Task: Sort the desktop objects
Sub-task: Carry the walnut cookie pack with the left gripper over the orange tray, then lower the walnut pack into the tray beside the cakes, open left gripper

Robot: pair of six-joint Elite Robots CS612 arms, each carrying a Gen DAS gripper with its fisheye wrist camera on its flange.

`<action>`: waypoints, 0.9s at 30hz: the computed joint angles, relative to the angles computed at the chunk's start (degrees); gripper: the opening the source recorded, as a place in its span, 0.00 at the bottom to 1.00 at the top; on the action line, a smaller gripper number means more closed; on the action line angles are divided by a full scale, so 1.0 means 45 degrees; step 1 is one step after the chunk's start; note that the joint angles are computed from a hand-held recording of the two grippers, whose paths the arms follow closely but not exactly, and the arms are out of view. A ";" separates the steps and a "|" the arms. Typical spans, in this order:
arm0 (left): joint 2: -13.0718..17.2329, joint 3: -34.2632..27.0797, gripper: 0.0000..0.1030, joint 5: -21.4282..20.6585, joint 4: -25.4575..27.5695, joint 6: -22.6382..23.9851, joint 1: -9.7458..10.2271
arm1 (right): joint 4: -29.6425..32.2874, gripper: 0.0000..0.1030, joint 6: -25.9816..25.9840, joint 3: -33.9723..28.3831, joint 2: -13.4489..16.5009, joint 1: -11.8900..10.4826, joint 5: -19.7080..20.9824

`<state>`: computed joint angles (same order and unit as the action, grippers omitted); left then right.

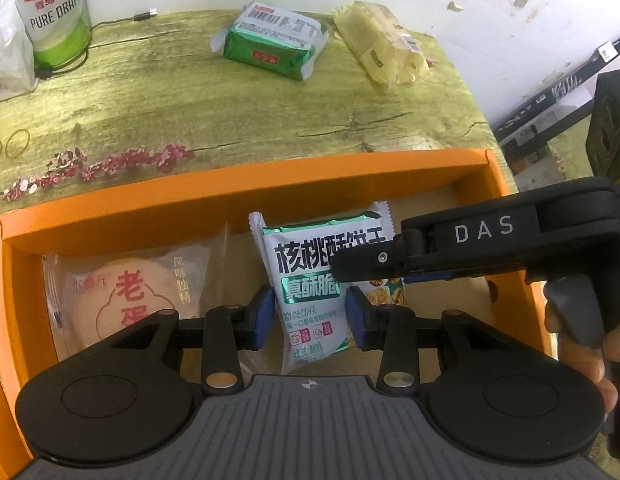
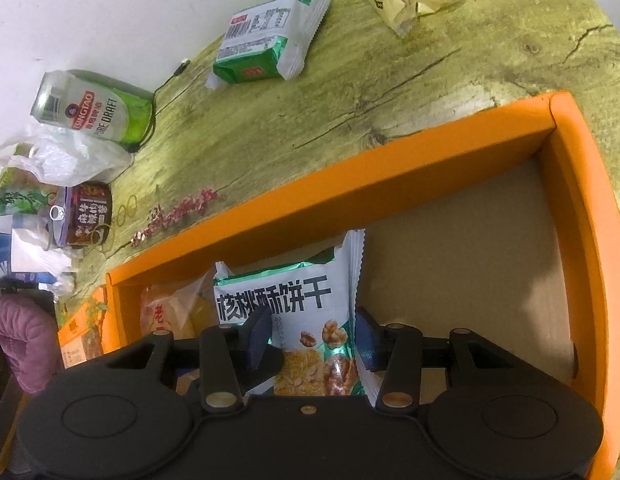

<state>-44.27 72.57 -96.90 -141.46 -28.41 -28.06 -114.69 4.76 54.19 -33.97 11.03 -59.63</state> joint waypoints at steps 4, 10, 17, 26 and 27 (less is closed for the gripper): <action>0.0043 -0.0053 0.39 0.0104 0.0074 0.0078 -0.0004 | -0.0096 0.42 -0.0132 -0.0031 0.0023 0.0040 -0.0218; 0.0053 -0.0034 0.42 0.0166 0.0026 0.0223 -0.0005 | -0.0212 0.42 -0.0046 0.0016 0.0025 0.0023 -0.0224; 0.0024 0.0000 0.45 0.0129 -0.0001 0.0462 -0.0005 | -0.0152 0.45 -0.0118 -0.0016 0.0042 0.0016 -0.0210; -0.0279 0.0372 0.47 -0.0232 -0.0352 0.0821 0.0032 | -0.0870 0.45 -0.0133 0.0328 -0.0162 -0.0083 -0.0158; -0.0298 0.0400 0.47 -0.0282 -0.0384 0.0919 0.0028 | -0.0997 0.45 -0.0147 0.0414 -0.0223 -0.0105 -0.0168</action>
<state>-45.61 74.37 -98.16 -143.18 -24.27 -27.93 -119.17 4.10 56.05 -34.97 10.56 -60.38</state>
